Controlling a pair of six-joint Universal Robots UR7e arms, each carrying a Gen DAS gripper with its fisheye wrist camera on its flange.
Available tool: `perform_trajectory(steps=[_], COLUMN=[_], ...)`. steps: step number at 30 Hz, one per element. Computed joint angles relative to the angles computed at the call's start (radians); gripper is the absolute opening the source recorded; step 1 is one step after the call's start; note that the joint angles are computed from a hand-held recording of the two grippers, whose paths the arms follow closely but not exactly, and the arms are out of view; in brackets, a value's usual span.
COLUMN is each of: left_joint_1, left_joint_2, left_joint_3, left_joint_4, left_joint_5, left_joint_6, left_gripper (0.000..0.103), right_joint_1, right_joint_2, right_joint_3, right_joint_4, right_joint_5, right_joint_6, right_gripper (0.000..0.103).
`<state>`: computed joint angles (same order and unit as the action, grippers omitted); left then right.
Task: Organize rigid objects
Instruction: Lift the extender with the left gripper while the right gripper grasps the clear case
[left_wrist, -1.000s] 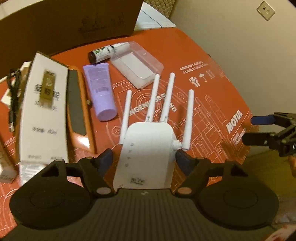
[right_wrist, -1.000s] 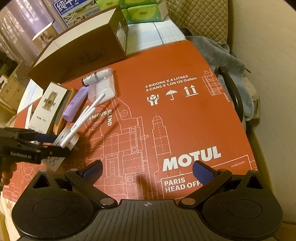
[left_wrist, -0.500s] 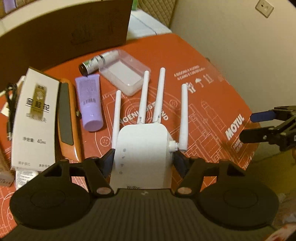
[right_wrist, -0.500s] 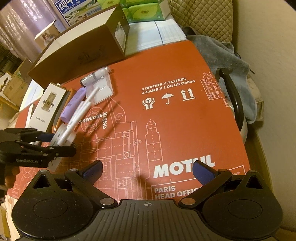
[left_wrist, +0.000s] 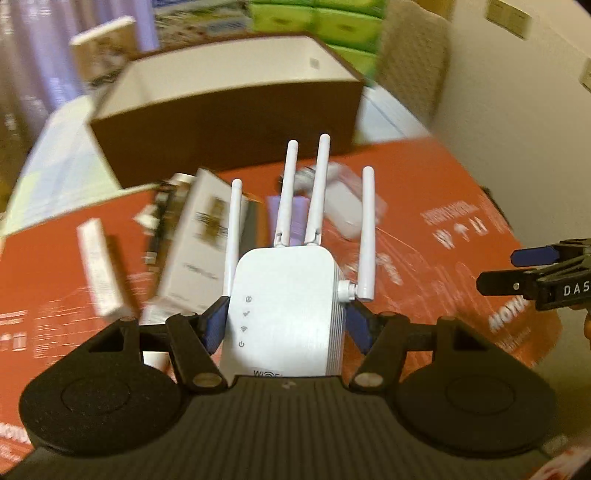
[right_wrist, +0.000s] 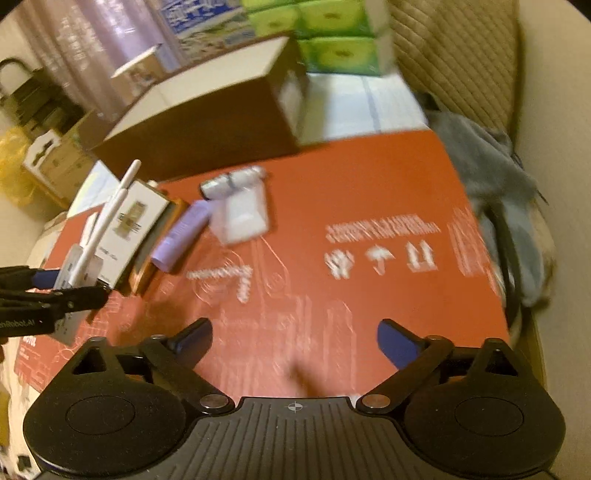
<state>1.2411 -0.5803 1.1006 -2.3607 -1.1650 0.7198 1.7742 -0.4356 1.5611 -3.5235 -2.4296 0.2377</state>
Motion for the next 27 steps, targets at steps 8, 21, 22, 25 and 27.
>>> perform_trajectory(steps=[8, 21, 22, 25, 27], left_joint_1=[0.009, 0.044, 0.047, 0.053, 0.057], left_joint_2=[0.044, 0.233, 0.251, 0.307, 0.355], left_joint_3=[-0.121, -0.557, -0.595, -0.716, -0.815], left_joint_4=[-0.047, 0.14, 0.161, 0.226, 0.277], left_joint_5=[0.041, 0.077, 0.077, 0.081, 0.081], left_joint_6=[-0.007, 0.022, 0.024, 0.028, 0.028], left_gripper=[0.062, 0.062, 0.062, 0.062, 0.062], right_joint_1=[-0.027, -0.086, -0.09, -0.098, -0.101], right_joint_2=[0.06, 0.188, 0.197, 0.231, 0.249], right_joint_3=[-0.194, -0.538, -0.56, -0.636, -0.676], right_joint_4=[0.04, 0.307, 0.328, 0.383, 0.418], right_joint_5=[0.053, 0.062, 0.062, 0.047, 0.034], right_joint_6=[-0.19, -0.263, -0.262, -0.268, -0.271], right_gripper=[0.087, 0.086, 0.085, 0.082, 0.079])
